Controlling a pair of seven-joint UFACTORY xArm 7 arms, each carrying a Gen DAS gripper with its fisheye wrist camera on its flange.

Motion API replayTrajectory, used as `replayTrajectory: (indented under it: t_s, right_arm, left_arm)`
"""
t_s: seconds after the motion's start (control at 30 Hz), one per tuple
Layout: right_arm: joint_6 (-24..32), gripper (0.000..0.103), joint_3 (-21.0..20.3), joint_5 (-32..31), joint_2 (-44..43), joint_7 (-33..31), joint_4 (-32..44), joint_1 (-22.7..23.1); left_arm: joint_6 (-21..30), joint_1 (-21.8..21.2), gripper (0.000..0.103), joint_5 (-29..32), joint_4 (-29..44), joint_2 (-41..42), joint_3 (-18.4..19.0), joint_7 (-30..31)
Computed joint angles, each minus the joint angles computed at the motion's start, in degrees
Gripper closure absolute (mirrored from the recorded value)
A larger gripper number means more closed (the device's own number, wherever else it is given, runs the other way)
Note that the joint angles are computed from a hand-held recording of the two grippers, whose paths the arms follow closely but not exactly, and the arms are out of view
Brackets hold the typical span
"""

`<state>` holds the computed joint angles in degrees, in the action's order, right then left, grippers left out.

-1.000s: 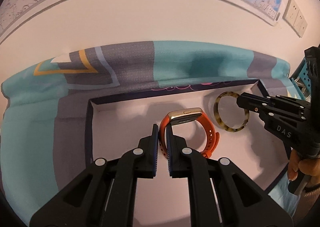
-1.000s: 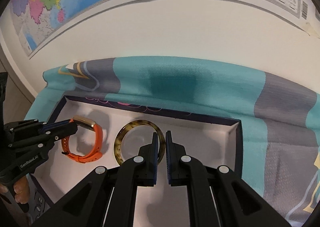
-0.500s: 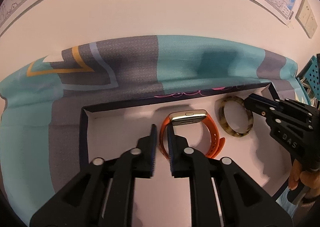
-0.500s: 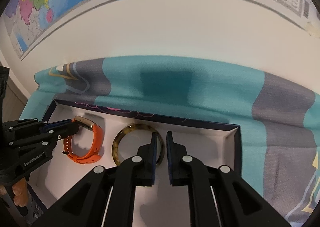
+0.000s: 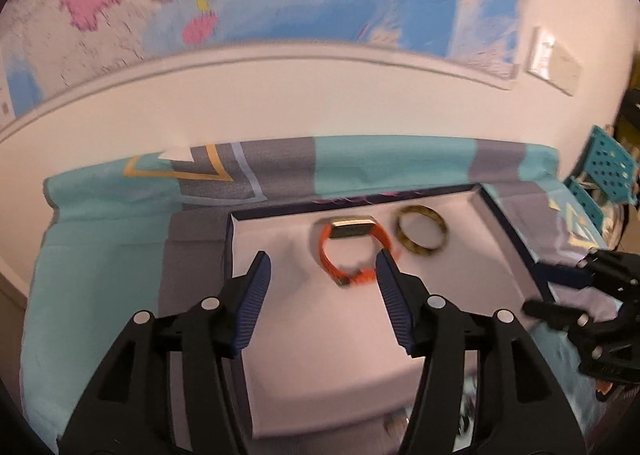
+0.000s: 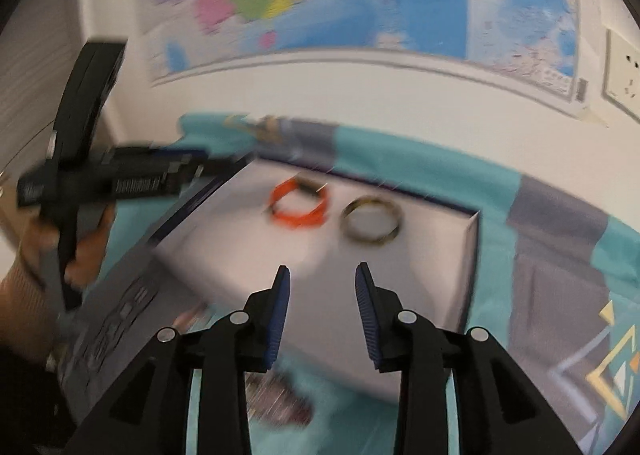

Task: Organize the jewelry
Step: 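Open both tools to drop the watch and bangle into the tray, then grasp the clear crystal bead bracelet with the right tool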

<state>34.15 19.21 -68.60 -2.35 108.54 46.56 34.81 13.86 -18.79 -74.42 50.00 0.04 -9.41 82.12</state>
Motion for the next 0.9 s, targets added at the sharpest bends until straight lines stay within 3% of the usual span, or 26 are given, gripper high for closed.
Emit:
replayTrajectory:
  t_s: [0.1, 0.2, 0.47, 0.67, 0.73, 0.8, 0.9]
  right_arm:
    - [0.21, 0.071, 1.32, 1.54, 1.51, -0.8, -0.11, 1.76]
    - [2.83, 0.071, 1.59, 4.37, 4.57, -2.9, 1.26, 3.92]
    - [5.69, 0.06, -0.01, 3.99, 6.96, 2.17, 1.95, 8.48]
    - [4.85, 0.06, -1.09, 2.75, 8.07, 2.94, 2.61, 8.88]
    - [4.68, 0.062, -1.27, 2.55, 8.11, 3.07, 2.61, 8.97]
    - [5.05, 0.076, -1.27, 3.17, 8.22, 2.28, 2.74, 9.06]
    - [4.71, 0.081, -1.36, 3.48, 8.28, 1.68, 2.84, 9.15]
  left_arm:
    - [3.0, -0.06, 0.044, -6.91, -5.25, -5.45, 1.03, 7.78]
    - [4.5, -0.16, 0.043, -9.89, -10.18, -9.79, 2.66, 12.1]
    - [6.79, 0.21, 0.038, -12.63, -17.55, -14.39, 4.45, 16.81]
    - [7.32, 0.17, 0.037, -12.7, -20.95, -15.59, 4.19, 18.21]
    - [7.42, 0.12, 0.037, -12.52, -21.46, -15.56, 4.11, 18.19]
    - [7.63, 0.12, 0.037, -12.49, -21.96, -15.63, 4.17, 18.1]
    - [7.77, 0.09, 0.037, -12.44, -22.34, -15.67, 4.2, 18.23]
